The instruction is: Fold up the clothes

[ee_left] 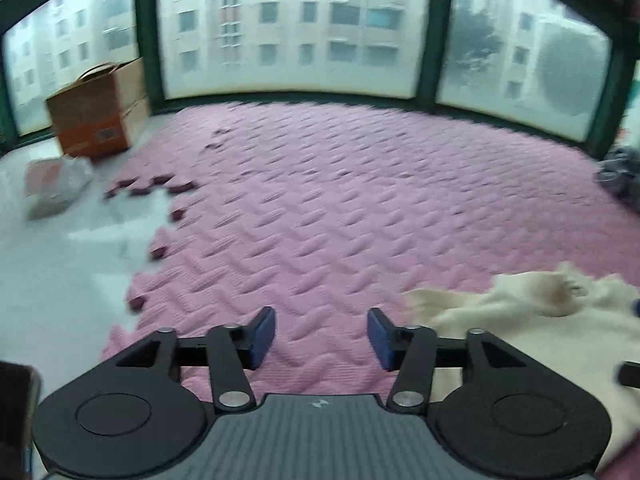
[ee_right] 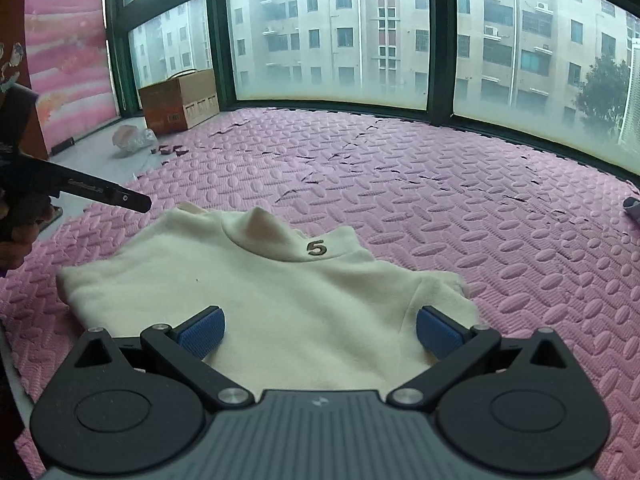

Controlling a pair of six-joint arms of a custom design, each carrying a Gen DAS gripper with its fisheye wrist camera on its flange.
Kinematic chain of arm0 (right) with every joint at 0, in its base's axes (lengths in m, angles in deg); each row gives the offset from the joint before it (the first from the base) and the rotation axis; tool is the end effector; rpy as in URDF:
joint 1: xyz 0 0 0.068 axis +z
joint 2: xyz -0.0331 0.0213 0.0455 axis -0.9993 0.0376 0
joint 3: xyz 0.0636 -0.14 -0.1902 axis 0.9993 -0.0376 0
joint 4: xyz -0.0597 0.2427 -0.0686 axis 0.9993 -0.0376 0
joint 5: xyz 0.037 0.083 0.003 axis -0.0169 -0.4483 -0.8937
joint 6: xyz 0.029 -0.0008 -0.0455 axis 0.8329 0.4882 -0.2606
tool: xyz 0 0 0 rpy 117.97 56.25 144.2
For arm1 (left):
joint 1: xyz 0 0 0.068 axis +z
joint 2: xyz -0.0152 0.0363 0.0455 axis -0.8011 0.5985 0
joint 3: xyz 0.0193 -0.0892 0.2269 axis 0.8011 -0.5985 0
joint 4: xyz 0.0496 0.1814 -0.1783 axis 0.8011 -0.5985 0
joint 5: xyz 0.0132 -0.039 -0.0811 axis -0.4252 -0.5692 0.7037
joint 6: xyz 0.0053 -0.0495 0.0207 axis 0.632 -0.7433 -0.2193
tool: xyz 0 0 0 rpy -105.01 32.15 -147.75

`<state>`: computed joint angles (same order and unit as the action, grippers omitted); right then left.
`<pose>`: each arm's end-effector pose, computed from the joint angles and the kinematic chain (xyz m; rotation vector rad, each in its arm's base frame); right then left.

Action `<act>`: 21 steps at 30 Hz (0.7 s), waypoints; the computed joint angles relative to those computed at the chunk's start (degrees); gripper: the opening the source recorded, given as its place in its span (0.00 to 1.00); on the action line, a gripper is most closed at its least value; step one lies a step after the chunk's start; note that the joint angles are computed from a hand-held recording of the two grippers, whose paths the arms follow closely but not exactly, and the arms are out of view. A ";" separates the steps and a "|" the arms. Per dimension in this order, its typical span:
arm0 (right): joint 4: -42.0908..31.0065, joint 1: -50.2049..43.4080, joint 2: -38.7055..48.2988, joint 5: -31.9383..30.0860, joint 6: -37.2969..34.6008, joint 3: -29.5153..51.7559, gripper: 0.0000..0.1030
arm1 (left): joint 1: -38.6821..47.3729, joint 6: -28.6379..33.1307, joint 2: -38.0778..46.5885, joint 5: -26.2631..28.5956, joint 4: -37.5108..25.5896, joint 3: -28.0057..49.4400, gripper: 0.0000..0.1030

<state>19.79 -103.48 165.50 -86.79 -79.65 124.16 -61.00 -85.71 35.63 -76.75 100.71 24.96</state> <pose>0.3037 -0.0653 0.0442 -0.4692 2.2205 0.2967 0.3178 -0.0404 0.0482 -0.0145 2.3475 -0.0255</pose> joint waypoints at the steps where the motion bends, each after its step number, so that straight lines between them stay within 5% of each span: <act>1: 0.56 0.13 0.32 0.25 -0.26 -0.20 1.00 | 0.35 -0.30 1.06 -0.51 0.03 0.52 0.60; 12: 0.73 0.22 1.56 0.32 -0.63 0.22 1.00 | 0.31 -1.71 6.93 -4.17 2.44 4.72 0.99; 21: 0.36 0.24 1.76 0.32 -0.59 0.55 1.00 | -0.50 -1.85 9.24 -6.46 7.05 4.42 1.00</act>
<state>20.15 -103.24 167.25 -86.47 -80.25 124.72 -61.50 -87.56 44.88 -83.21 107.76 29.38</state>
